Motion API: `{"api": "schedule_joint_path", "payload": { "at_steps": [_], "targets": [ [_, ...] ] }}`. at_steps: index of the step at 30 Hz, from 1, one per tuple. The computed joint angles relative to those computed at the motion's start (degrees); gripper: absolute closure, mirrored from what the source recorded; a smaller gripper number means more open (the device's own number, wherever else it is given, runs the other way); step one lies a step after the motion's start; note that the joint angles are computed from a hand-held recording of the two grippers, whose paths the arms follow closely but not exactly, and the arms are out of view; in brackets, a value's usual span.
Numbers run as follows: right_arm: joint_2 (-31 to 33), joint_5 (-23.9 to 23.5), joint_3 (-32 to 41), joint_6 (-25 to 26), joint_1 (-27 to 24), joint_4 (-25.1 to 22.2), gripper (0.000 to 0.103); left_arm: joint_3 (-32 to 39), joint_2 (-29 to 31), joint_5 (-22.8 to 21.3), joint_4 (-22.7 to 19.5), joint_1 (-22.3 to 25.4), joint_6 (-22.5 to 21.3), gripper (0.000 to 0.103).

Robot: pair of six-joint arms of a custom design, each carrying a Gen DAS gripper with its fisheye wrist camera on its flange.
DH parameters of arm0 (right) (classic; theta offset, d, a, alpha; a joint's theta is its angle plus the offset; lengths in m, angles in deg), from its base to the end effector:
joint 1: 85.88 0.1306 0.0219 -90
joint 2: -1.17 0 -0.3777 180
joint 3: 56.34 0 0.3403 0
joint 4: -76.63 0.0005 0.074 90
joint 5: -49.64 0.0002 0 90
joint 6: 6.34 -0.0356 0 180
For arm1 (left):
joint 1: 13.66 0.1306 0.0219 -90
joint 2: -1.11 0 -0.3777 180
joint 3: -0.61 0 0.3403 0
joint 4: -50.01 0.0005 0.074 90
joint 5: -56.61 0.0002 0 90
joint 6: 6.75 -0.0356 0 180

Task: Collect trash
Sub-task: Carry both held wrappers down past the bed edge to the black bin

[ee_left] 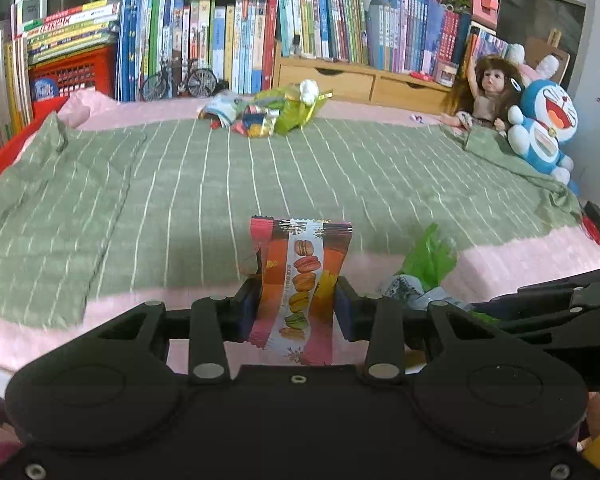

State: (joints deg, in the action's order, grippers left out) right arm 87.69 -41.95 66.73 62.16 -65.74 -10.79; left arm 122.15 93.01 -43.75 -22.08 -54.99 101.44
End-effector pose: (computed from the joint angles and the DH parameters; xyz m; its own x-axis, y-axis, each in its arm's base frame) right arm 0.3203 0.1180 0.6251 -0.8098 0.0932 -0.5793 -0.0686 0.9655 0.2513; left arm 0.3122 -0.2667 0.6027 -0.6532 0.1655 -0.7389 0.3643 0.9242 -0.1150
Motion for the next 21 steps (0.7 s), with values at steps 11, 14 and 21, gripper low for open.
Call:
{"api": "schedule_joint_path", "payload": {
  "at_steps": [11,14,21],
  "targets": [
    [-5.8,-1.0,-11.6,-3.7,3.5,2.2,0.067,-13.8,-6.7,-1.0,3.0,-3.0,3.4,0.064],
    [-6.9,-1.0,-14.0,-4.5,4.0,2.6,0.067,-16.6,-8.1,-2.2,4.1,-4.0,3.7,0.064],
    [-9.1,-0.6,-19.1,-5.5,5.4,3.6,0.067,-22.8,-12.1,-4.7,7.0,-6.6,2.4,0.064]
  ]
}}
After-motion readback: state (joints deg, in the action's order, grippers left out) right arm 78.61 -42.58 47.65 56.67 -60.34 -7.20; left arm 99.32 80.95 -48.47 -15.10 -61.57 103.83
